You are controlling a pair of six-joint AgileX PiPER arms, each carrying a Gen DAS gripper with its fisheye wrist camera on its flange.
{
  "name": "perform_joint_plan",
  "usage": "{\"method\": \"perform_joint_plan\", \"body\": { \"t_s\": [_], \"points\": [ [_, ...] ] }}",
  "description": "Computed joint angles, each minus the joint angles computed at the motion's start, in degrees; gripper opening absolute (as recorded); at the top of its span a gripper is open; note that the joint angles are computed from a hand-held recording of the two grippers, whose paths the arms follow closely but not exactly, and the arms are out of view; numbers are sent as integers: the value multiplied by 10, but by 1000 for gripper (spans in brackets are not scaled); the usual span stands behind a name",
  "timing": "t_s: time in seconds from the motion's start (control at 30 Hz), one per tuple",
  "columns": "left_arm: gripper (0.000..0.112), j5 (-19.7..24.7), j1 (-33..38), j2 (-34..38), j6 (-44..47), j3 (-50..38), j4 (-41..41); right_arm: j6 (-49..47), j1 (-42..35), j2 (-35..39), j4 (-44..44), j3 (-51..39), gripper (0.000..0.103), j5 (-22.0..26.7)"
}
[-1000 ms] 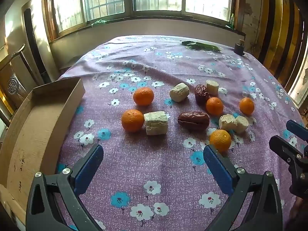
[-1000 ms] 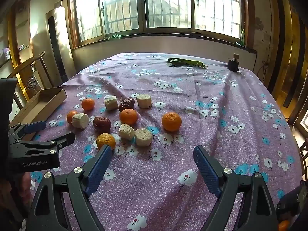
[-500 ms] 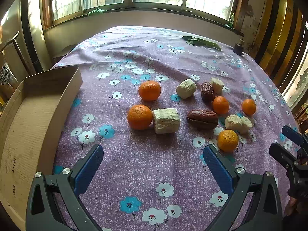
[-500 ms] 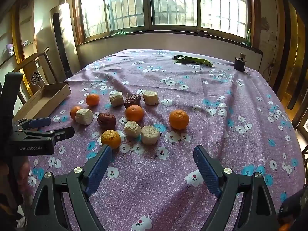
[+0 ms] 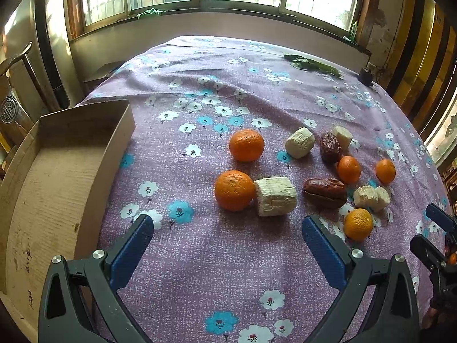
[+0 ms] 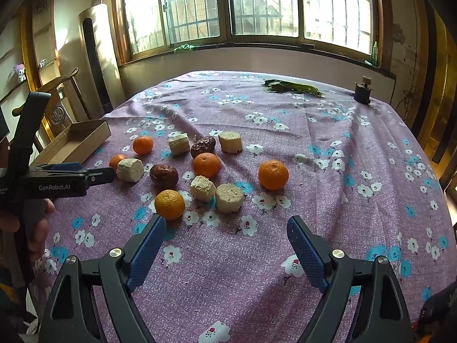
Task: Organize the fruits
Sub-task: 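Move both tools toward the fruits on the tablecloth, then grasp a tangerine with the left tool while the right tool grasps another tangerine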
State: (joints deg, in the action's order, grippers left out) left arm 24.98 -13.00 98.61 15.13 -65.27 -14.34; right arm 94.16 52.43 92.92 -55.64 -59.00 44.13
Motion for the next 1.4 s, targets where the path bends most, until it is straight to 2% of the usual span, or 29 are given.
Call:
{"method": "perform_joint_plan", "body": {
  "t_s": [0.17, 0.27, 0.37, 0.5, 0.7, 0.9, 1.17, 1.27, 1.37, 1.4],
  "points": [
    [103, 0, -2, -1, -12, 3, 25, -1, -7, 2, 0, -1, 90, -10],
    [103, 5, -1, 8, -2, -3, 7, -10, -8, 6, 4, -5, 90, -12],
    [103, 7, -6, 20, -45, -17, 54, -12, -7, 6, 5, -3, 90, -13],
    [103, 22, 10, 19, -21, -27, 53, -10, -9, 6, 6, -1, 90, -19],
    [103, 42, 8, 38, -104, -50, 162, -19, -14, 13, 9, -6, 90, -33],
    [103, 60, -14, 79, -151, -92, 206, -26, -12, 18, 14, -13, 90, -32],
    [102, 67, -33, 105, -134, -130, 189, -44, -16, 21, 23, -18, 90, -41],
    [89, 74, -23, 111, -98, -135, 149, -54, -18, 25, 28, -22, 90, -52],
    [71, 75, -10, 108, -31, -134, 75, -67, -21, 30, 35, -29, 87, -63],
    [58, 70, -11, 105, -25, -131, 72, -76, -23, 32, 42, -32, 83, -68]
  ]
}}
